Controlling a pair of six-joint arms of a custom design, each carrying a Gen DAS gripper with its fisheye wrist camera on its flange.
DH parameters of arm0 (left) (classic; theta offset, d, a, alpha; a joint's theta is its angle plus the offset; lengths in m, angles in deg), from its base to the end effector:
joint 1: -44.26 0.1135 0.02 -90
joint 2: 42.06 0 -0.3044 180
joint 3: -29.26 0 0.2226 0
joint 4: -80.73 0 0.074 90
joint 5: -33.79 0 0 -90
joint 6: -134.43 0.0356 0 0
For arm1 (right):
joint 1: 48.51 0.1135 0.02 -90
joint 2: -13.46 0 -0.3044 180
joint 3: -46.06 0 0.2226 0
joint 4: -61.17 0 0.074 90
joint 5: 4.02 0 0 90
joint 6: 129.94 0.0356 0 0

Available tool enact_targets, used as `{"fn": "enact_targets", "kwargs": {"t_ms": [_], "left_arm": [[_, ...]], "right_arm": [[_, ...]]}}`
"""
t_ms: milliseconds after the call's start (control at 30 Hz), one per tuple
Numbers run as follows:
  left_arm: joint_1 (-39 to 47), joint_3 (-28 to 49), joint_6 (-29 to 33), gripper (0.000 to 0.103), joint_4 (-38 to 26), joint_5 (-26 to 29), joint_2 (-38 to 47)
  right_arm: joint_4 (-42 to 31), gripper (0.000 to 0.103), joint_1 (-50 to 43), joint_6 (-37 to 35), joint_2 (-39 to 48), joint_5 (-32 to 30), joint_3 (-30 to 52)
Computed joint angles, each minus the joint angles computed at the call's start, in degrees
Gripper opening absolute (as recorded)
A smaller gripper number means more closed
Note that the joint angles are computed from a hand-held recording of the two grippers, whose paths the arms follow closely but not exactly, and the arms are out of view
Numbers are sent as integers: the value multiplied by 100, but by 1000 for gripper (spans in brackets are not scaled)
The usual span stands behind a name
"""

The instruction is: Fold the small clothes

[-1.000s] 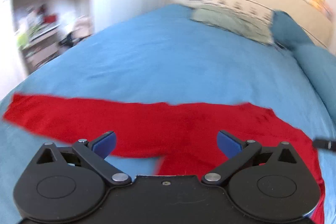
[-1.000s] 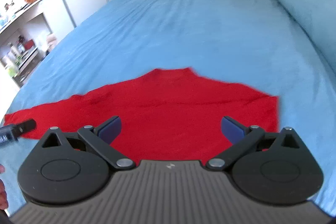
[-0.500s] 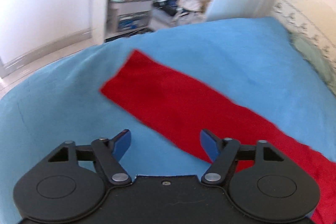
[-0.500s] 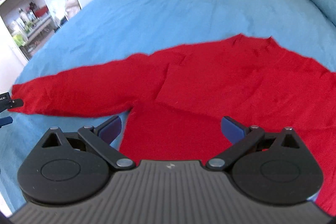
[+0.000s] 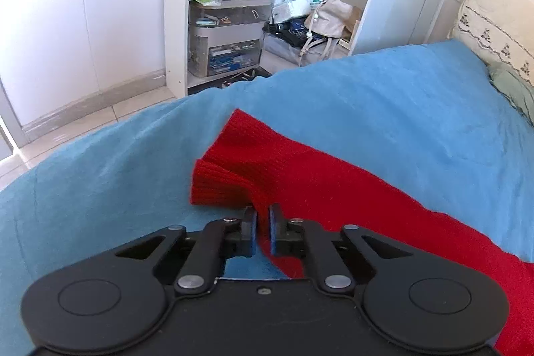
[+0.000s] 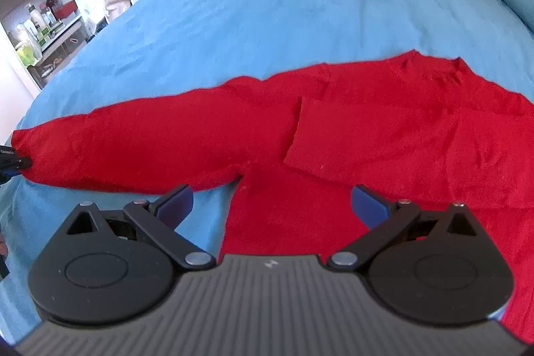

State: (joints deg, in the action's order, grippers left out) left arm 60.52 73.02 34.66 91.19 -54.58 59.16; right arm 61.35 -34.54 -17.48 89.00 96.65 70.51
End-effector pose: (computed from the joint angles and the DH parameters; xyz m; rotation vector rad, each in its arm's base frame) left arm 0.2630 0.0757 0.1443 -0.5254 2.3323 0.0194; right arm 0.1496 0.0304 0.1505 0.2610 2.4251 0.0543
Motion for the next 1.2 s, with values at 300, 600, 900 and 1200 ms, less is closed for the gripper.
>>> {"fn": "enact_targets", "kwargs": {"t_ms": [300,600,900,1200], "left_arm": [[-1485,499,75,6,-1299,-1111,-1332],[-5052,1799,-637,6,-2603,-2314,-1797],[-7760,3187,-1715,6,-2582,-2590,435],[-8398,4123,-2058,9,-2898,-2344,2272]], "right_arm": [[-765,103,-2391,-1457,-1077,-1488,143],[-2586,103,-7166,-4569,-1107,-4372,1385],[-3469,103,-9877,-6699,1222,-5326,2965],[-3764,103,-10482,-7577,2952,-5173,3890]]}}
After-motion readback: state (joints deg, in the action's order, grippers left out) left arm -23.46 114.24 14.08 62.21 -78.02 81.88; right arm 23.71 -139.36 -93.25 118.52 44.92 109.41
